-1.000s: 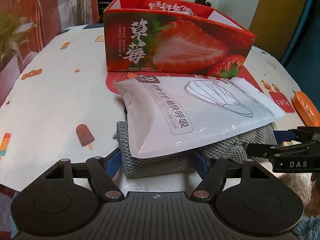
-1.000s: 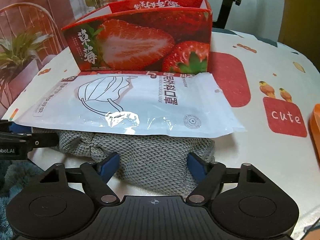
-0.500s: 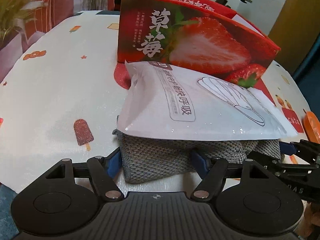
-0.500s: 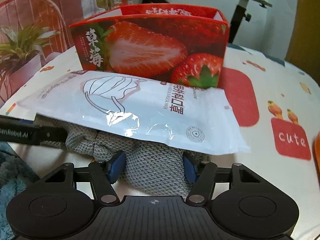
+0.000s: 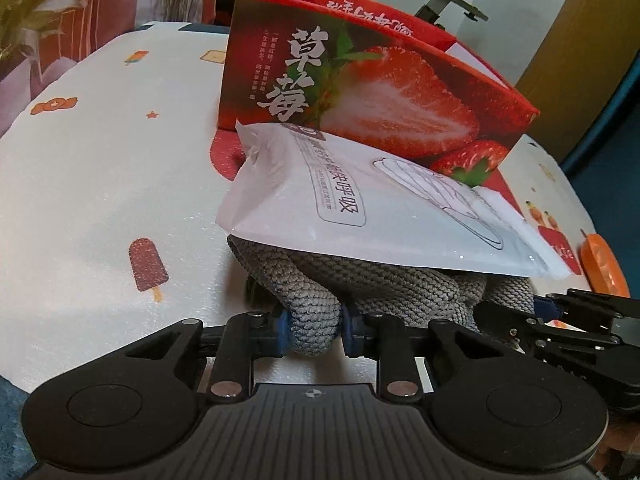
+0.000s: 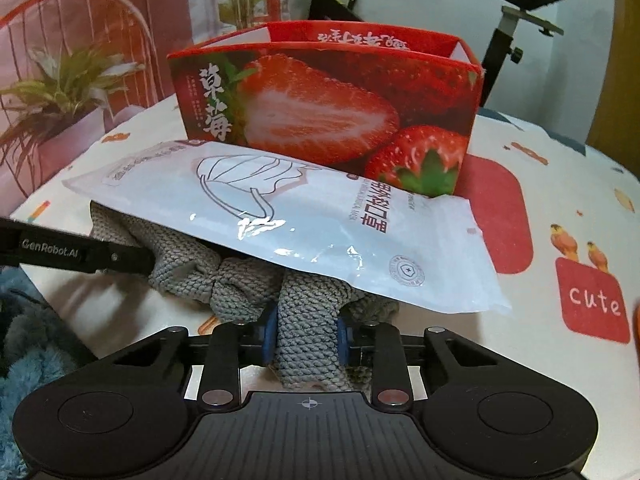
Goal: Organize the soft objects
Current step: 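Lift the grey knitted cloth with both grippers over the red box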
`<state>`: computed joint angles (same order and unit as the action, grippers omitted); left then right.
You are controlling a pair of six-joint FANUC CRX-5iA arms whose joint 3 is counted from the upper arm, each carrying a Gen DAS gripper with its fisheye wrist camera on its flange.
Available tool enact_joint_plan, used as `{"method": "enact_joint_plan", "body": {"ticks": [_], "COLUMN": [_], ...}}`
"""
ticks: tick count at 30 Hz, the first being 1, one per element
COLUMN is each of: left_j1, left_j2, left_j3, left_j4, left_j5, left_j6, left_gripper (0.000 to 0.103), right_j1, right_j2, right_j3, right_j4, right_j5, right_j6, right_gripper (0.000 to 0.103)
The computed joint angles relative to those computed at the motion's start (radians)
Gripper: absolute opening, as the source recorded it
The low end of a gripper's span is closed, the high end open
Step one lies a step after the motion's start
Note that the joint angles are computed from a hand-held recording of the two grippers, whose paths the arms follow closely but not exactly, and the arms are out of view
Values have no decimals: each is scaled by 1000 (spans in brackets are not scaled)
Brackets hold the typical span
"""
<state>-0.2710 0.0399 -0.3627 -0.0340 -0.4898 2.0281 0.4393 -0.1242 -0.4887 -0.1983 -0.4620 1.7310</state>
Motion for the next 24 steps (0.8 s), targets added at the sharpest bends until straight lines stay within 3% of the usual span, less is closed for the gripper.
{"method": "enact_joint_plan", "body": {"ticks": [4,9,13,18,24], "left_j1": [-1,-6,-52,-115,-167], "left_j2": [-48,-159,-200,-205,-206], "left_j3": [-27,-94,-60,-5,33], "left_j4": [-33,-117,-298,-477,-585], "left_j5": [22,120,99,53,6], "left_j6": [32,138,289,424,489], "left_gripper": [25,24,24,24,25], "right_j1": [-22,-93,-133,-176,-217], "right_j2": [-8,-60,-104,-121,-130], "right_j3": [17,43,49,66,88], "right_j4": [-73,-294,-445,-563,-655], "right_j5": [-20,-35,-31,-47,-62], "right_j6": [71,312,514,646,736], "right_gripper": [23,23,22,22,22]}}
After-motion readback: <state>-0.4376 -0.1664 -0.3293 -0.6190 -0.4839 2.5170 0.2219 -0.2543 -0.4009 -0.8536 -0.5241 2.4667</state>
